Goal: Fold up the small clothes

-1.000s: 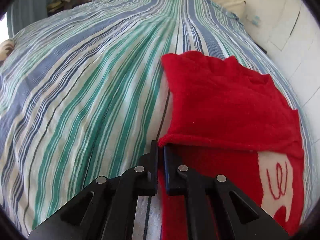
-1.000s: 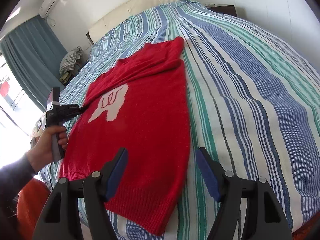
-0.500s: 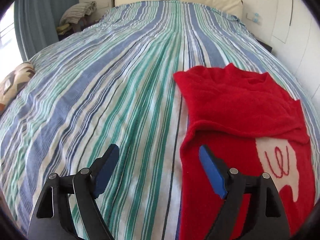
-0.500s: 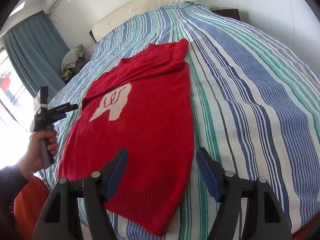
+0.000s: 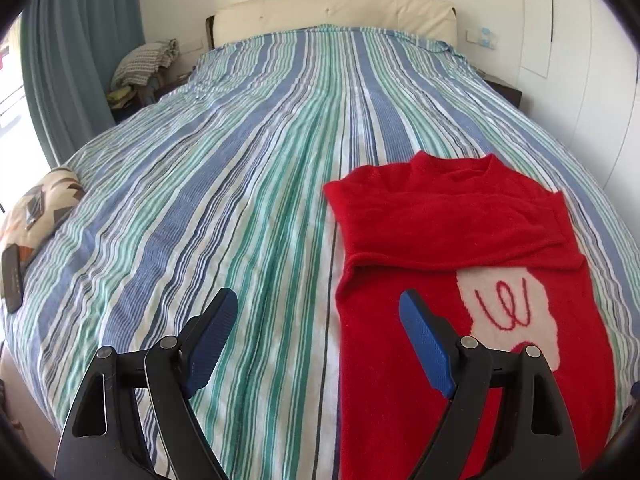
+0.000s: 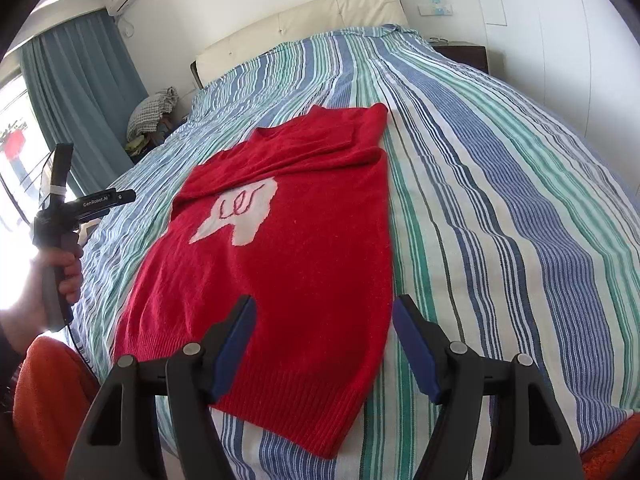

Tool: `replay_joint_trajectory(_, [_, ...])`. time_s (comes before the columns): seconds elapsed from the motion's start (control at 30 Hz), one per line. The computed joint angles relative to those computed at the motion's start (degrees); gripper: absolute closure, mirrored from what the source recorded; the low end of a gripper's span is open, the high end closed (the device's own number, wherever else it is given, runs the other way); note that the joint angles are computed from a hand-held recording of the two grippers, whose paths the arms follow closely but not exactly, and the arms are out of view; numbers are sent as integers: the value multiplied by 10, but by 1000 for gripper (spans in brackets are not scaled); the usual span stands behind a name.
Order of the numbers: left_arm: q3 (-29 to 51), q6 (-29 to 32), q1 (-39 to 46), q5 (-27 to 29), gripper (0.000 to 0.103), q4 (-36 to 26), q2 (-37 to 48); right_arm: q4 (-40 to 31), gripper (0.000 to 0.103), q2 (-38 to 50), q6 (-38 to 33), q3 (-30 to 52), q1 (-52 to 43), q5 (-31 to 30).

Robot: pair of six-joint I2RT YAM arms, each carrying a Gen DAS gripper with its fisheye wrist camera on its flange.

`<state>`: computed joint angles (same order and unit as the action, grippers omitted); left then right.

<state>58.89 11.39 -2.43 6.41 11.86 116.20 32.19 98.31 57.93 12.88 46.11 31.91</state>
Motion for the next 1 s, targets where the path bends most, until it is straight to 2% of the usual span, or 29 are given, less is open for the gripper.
replay_joint_trajectory(0.3, [-44,13,14,9,18,11,-27,-5,33,5,1,2,-2,1])
replay_joint_trajectory(0.6, [-178,42,41,81,16,27,-46,1,33,4,-3,-1,-9,-2])
replay_joint_trajectory(0.73, [-230,78,20,30,16,91,-20,-18,33,14,-13,17,-5,-4])
replay_joint_trajectory(1.0, [-244,96,20,9,14,117,-8,-40,33,18,-14,30,8,4])
